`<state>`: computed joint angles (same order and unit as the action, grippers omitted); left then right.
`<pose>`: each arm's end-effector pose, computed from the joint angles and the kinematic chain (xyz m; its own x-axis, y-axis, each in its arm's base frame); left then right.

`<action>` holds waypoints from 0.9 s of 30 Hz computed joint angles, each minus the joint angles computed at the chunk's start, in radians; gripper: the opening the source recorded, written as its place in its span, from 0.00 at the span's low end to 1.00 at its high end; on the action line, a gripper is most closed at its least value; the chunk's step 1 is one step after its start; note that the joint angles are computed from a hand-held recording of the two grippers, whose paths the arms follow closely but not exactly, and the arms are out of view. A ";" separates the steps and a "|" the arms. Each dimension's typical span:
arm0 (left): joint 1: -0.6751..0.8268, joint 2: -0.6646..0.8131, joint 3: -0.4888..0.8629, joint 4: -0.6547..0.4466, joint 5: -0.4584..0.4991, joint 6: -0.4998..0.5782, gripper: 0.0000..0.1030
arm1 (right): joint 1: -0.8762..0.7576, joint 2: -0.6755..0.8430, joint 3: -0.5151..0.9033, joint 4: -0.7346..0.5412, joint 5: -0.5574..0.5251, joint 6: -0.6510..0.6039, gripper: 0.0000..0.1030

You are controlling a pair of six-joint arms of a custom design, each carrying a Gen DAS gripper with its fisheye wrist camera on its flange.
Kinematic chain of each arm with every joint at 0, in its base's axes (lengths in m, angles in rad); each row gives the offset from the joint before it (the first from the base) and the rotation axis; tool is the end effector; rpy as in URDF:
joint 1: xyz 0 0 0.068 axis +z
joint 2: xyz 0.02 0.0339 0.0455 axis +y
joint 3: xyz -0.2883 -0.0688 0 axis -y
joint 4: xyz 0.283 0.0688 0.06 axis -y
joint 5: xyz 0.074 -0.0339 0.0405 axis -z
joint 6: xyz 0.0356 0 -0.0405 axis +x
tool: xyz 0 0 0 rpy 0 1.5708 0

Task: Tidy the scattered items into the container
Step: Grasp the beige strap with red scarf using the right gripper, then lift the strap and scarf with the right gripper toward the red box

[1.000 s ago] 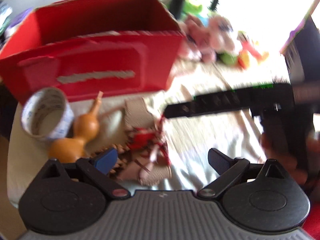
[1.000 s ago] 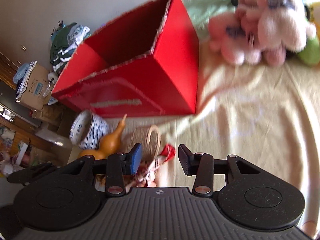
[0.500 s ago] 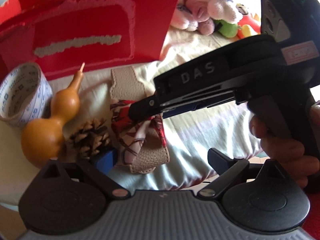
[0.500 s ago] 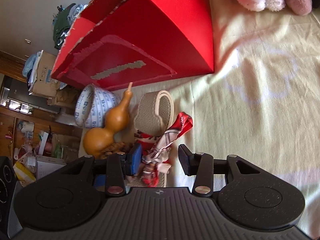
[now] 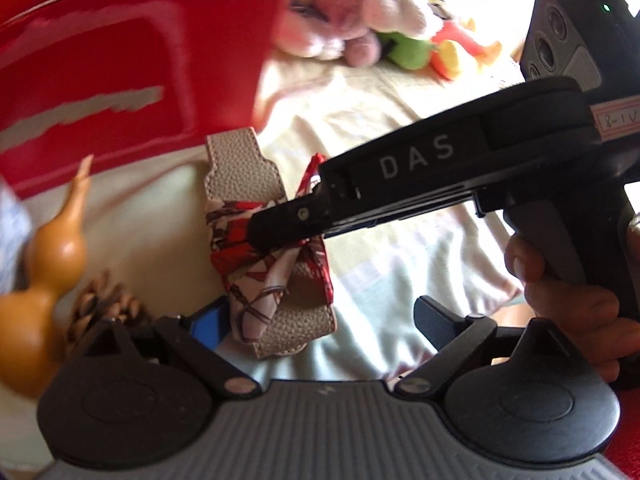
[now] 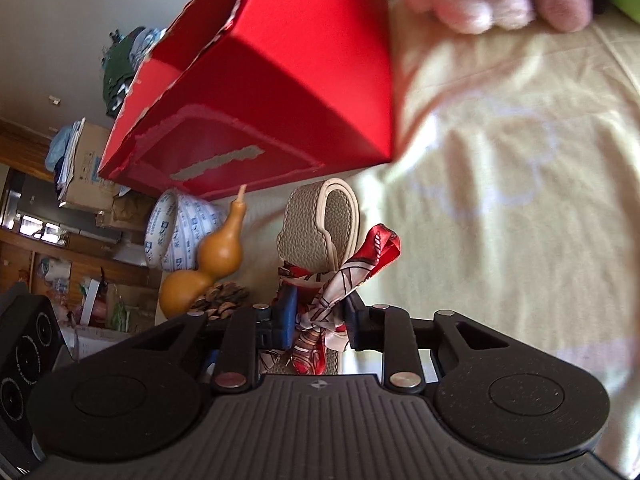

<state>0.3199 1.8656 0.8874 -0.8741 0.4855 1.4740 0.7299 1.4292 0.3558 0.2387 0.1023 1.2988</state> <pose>0.2732 0.0730 0.0868 -0.4874 0.7659 -0.4193 0.8689 0.3779 -0.3198 0.1817 0.1577 0.0977 -0.7381 0.6254 -0.2533 0.3675 0.6874 0.6264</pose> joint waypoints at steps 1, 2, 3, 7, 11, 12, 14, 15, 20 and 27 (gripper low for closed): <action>-0.012 -0.001 -0.006 -0.007 0.000 0.015 0.92 | 0.002 -0.024 -0.013 -0.019 0.014 0.013 0.26; -0.023 -0.005 -0.013 -0.013 0.000 0.032 0.92 | 0.003 -0.045 -0.026 -0.032 0.027 0.025 0.26; -0.033 -0.013 -0.023 -0.015 0.002 0.047 0.92 | 0.003 -0.054 -0.034 -0.040 0.039 0.040 0.26; -0.059 -0.023 -0.020 -0.010 0.037 0.025 0.92 | -0.005 -0.110 -0.088 -0.041 0.054 0.109 0.27; -0.126 -0.001 -0.022 0.060 0.034 -0.107 0.92 | 0.008 -0.132 -0.088 -0.076 0.086 0.121 0.37; -0.137 -0.006 -0.035 0.083 0.036 -0.115 0.93 | 0.010 -0.128 -0.079 -0.086 0.091 0.109 0.39; -0.155 -0.033 -0.071 0.124 0.035 -0.107 0.93 | 0.004 -0.104 -0.062 -0.074 0.080 0.074 0.39; -0.162 -0.044 -0.088 0.145 0.034 -0.106 0.93 | -0.002 -0.082 -0.051 -0.066 0.070 0.057 0.39; -0.130 -0.045 -0.068 0.136 0.042 -0.100 0.74 | -0.037 0.003 -0.022 -0.010 0.022 0.016 0.41; -0.147 -0.087 -0.095 0.168 0.025 -0.102 0.61 | -0.064 0.000 -0.025 -0.004 -0.017 0.004 0.36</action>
<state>0.1728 1.7788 0.7922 -0.7056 0.5104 1.3723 0.6663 1.4293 0.3309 0.2351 0.0850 1.3033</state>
